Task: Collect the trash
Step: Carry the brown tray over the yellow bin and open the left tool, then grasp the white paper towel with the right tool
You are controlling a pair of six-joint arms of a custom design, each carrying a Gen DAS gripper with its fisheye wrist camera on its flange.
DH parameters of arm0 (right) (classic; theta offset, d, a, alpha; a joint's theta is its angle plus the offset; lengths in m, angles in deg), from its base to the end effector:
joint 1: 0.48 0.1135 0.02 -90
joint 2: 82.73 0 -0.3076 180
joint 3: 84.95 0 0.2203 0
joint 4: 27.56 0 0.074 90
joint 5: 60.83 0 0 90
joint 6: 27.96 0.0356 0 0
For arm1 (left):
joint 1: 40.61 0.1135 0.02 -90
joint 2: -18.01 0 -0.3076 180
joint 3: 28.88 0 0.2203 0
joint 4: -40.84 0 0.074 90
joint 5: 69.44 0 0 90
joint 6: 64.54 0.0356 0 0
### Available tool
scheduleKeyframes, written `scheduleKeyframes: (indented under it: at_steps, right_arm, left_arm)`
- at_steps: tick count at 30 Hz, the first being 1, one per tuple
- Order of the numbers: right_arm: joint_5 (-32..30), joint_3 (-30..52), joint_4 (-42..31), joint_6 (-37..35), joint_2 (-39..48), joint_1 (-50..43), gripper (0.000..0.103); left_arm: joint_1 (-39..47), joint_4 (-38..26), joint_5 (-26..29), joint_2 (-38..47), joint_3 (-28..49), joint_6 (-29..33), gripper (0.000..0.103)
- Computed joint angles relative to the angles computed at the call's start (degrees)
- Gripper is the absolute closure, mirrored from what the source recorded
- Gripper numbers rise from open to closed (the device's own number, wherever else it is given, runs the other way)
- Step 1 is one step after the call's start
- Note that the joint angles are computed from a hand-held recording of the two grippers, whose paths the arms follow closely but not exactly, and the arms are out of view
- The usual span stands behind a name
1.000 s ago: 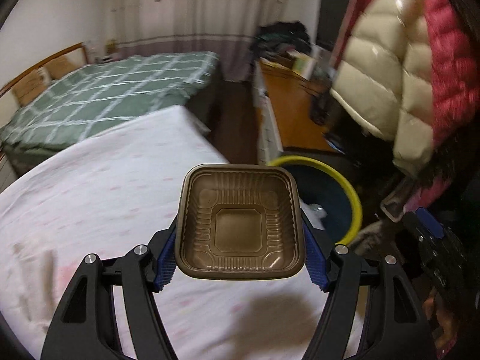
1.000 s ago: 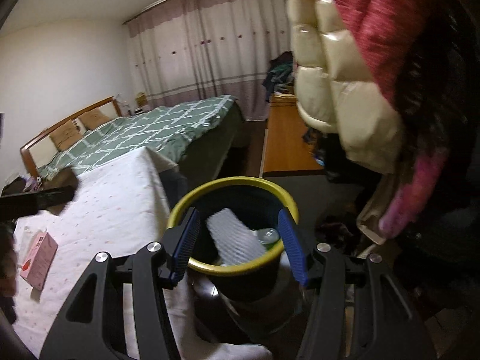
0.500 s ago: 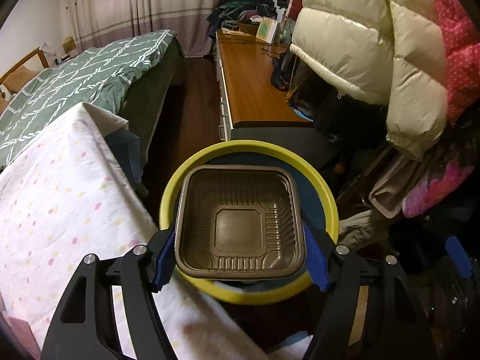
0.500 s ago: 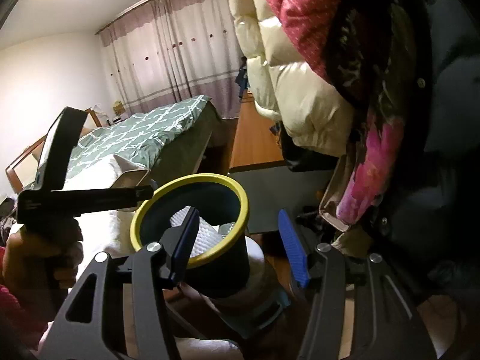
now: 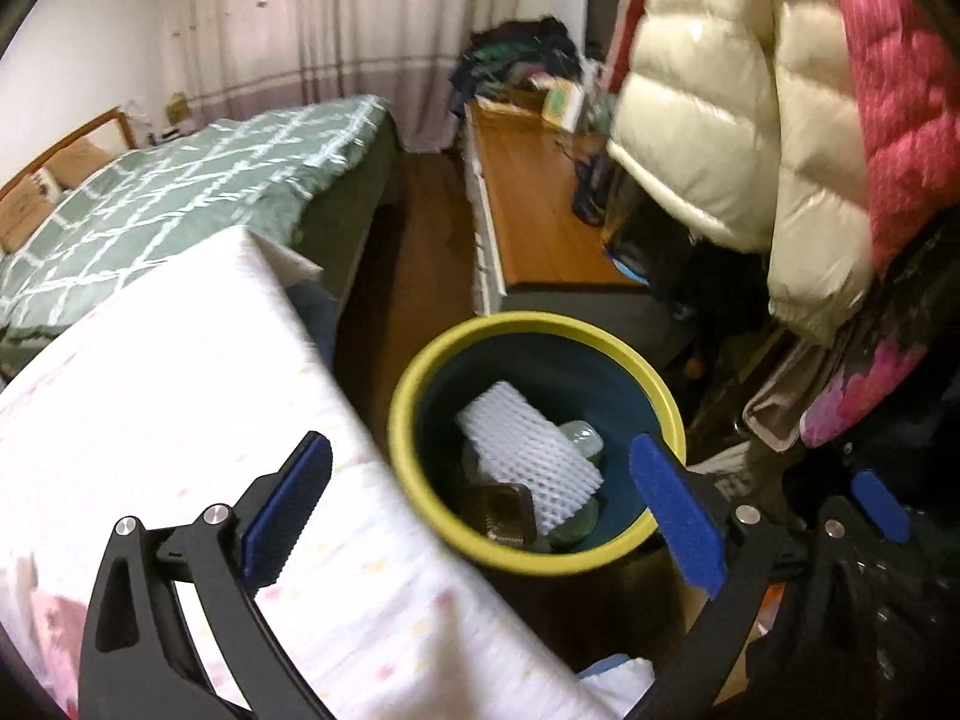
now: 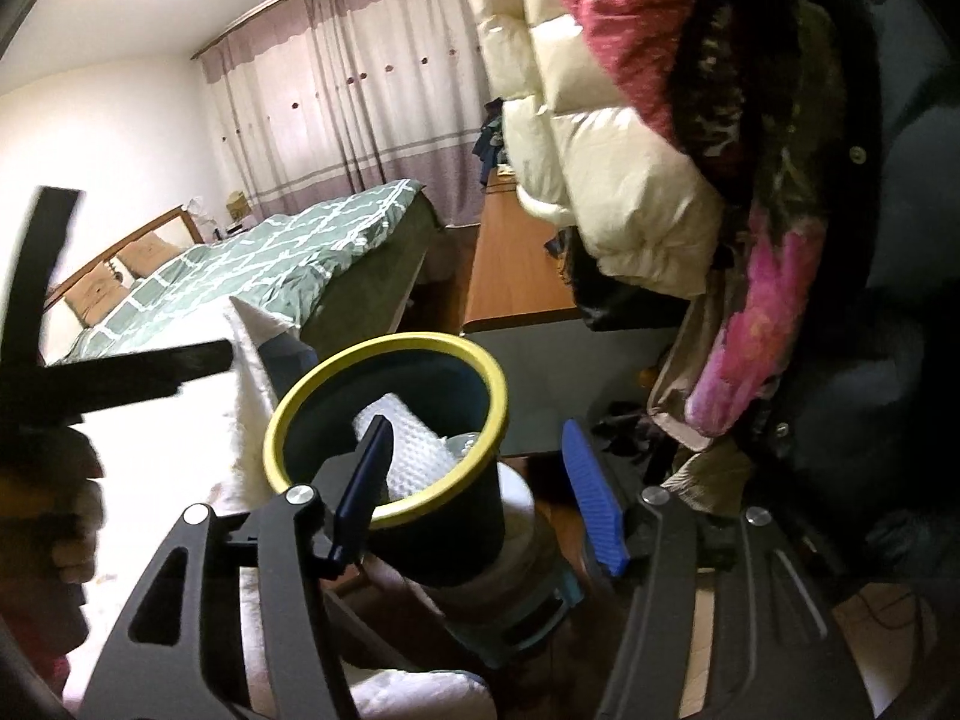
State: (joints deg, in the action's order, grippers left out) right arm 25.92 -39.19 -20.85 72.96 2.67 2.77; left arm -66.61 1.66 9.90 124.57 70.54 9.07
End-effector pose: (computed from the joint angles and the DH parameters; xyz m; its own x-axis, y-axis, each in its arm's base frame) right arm 0.2564 0.0166 0.2200 -0.5526 0.1581 -0.8183 0.0006 0.9819 0.1893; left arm 0.3638 -0.1701 0.3021 -0.7128 0.0391 -0.7003 0.1197 0.9906 -0.0665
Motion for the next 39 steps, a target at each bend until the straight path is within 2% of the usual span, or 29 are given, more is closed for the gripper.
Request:
scheduleKeyframes:
  at_steps: [5, 11, 15, 18, 24, 26, 30, 34, 36, 39]
  right_arm:
    - [2.51, 0.78, -1.22, 0.03, -0.26, 5.77, 0.046]
    - [6.93, 3.56, -3.12, 1.21, 0.38, 15.91, 0.046]
    - [9.37, 6.68, -4.66, 2.14, 1.94, 23.47, 0.046]
    - [10.80, 10.27, -5.98, 2.51, 4.79, 29.93, 0.046]
    - [10.01, 21.30, -10.82, 3.16, 12.10, 40.28, 0.046]
    - [6.99, 27.05, -13.51, 3.02, 15.19, 42.72, 0.046]
    - [1.65, 41.22, -21.72, 0.53, 22.78, 46.23, 0.046]
    - [-3.63, 64.51, -38.26, -2.82, 34.56, 49.52, 0.046]
    - [-3.37, 77.85, -47.98, -4.92, 41.23, 51.31, 0.046]
    - [-5.31, 99.44, -62.33, -6.58, 52.72, 53.32, 0.045]
  left_arm:
    - [4.58, 3.10, -0.20, -12.69, -12.59, -1.00, 0.005]
    - [17.44, 1.89, 2.62, -29.22, -23.67, 1.76, 0.005]
    - [33.36, 0.42, 8.37, -37.62, -28.08, 7.04, 0.005]
    - [51.42, 0.62, 16.29, -41.08, -30.86, 13.74, 0.005]
    - [81.01, 5.07, 29.09, -37.58, -33.80, 23.83, 0.005]
    - [88.54, 5.21, 33.87, -35.13, -33.35, 26.06, 0.005]
    - [100.51, 5.98, 39.59, -31.14, -31.99, 29.97, 0.005]
    - [109.11, 5.85, 44.05, -29.76, -31.18, 32.46, 0.005]
    - [112.12, 5.57, 45.51, -29.45, -30.88, 33.74, 0.005]
    - [112.99, 3.57, 46.33, -30.59, -30.96, 34.95, 0.005]
